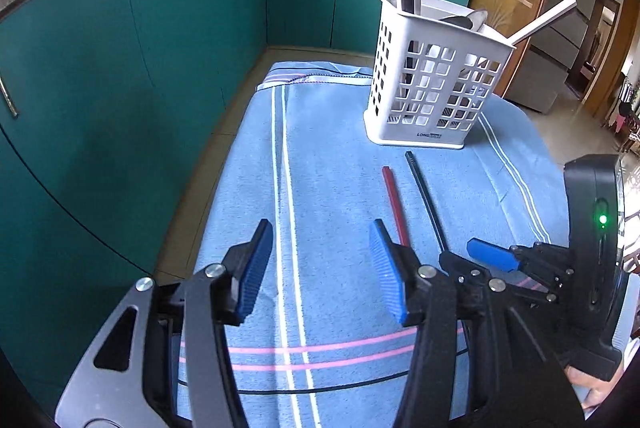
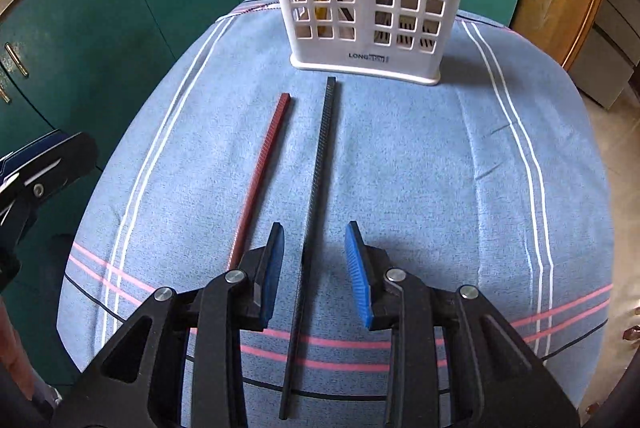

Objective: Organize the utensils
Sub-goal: 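Grasp the red chopstick with the left tool while the right tool grasps the black chopstick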

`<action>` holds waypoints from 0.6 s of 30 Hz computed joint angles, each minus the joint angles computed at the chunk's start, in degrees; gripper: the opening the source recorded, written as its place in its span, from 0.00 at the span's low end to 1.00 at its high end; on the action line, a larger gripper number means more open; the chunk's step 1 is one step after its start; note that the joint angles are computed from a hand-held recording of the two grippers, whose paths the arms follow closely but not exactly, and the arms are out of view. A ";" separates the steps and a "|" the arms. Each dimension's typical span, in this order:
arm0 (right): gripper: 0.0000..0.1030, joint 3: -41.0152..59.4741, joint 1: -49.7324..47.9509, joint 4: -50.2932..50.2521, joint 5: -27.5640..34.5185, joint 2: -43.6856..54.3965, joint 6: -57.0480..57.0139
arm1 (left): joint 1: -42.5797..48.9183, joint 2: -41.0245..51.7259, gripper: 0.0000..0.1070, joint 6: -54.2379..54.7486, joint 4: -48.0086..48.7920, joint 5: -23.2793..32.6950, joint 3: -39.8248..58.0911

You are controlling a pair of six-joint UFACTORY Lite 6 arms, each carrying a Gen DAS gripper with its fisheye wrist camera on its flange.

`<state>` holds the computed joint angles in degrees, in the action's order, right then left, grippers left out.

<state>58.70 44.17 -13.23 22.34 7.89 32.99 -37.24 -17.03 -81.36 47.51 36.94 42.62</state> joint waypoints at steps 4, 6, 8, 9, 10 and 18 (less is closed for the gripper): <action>0.31 0.10 -0.83 1.11 0.07 0.06 -1.46 | -1.84 2.38 0.50 -1.84 1.82 1.46 2.05; 0.31 0.32 -0.45 0.02 0.00 0.92 -0.33 | -2.38 3.38 0.52 -2.51 2.56 1.70 2.66; 0.31 -0.04 -0.02 -1.29 -0.25 1.37 1.17 | -2.34 3.16 0.52 -2.16 2.35 1.56 2.45; 0.31 -0.35 0.54 -4.02 -0.38 1.27 3.96 | -2.44 3.21 0.52 -2.19 2.32 1.61 2.47; 0.29 -0.11 1.16 -6.48 0.14 1.40 6.56 | -2.55 3.18 0.52 -2.15 2.25 1.70 2.51; 0.06 -7.44 -1.44 -8.13 -0.38 -5.55 11.04 | -1.95 4.29 0.52 -2.05 1.98 -0.03 2.20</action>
